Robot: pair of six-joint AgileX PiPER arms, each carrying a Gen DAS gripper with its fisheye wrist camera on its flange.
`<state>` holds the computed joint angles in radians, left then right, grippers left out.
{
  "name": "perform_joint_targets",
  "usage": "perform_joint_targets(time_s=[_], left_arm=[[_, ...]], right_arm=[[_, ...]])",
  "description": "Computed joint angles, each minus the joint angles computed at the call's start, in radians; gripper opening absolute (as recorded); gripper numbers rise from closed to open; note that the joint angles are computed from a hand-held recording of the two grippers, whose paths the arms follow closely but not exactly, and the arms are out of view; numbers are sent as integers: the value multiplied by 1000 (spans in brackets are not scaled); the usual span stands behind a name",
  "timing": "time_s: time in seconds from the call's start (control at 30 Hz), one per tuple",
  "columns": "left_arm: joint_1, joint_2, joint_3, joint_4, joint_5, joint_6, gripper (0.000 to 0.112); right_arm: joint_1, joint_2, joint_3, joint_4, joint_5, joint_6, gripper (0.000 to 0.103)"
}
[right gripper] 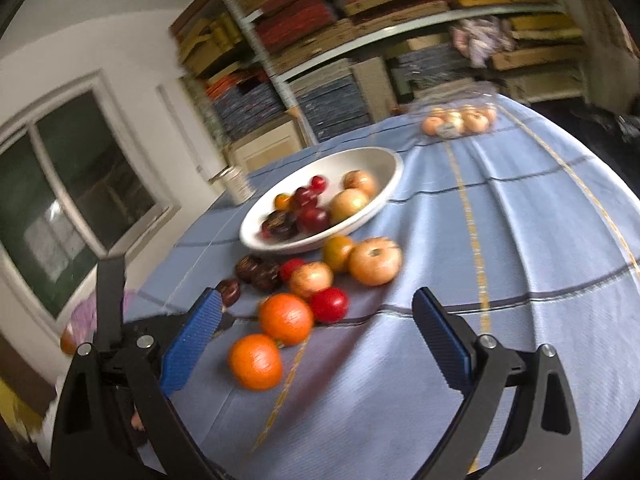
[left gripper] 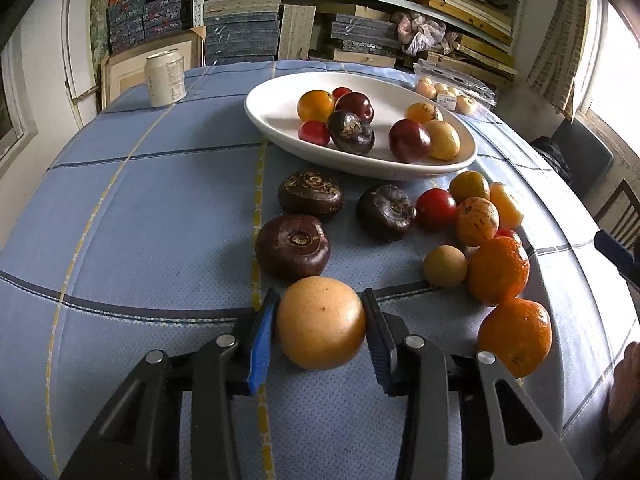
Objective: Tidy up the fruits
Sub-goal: 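Grasp the pale yellow grapefruit with the left gripper while the right grasps a tangerine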
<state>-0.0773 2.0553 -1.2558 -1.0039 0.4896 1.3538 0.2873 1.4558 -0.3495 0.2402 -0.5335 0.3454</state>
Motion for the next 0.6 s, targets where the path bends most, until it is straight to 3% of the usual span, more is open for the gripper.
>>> perform_joint_targets(time_s=[0.07,0.23,0.37,0.6], left_arm=[[4,-4,3,-5,4,1,42],[36,-29,20,-98,14,56,41],[50,-37,20,-104,16,45,41],[61,-64,49,-155,35,110,42]], right_arm=[[48,16,-22,56,17,-76,94],[181,82,-113,369,85,-405,92],[221,150,-194,586,144,-622,74],[193,213,-258,571,217,-588,65]])
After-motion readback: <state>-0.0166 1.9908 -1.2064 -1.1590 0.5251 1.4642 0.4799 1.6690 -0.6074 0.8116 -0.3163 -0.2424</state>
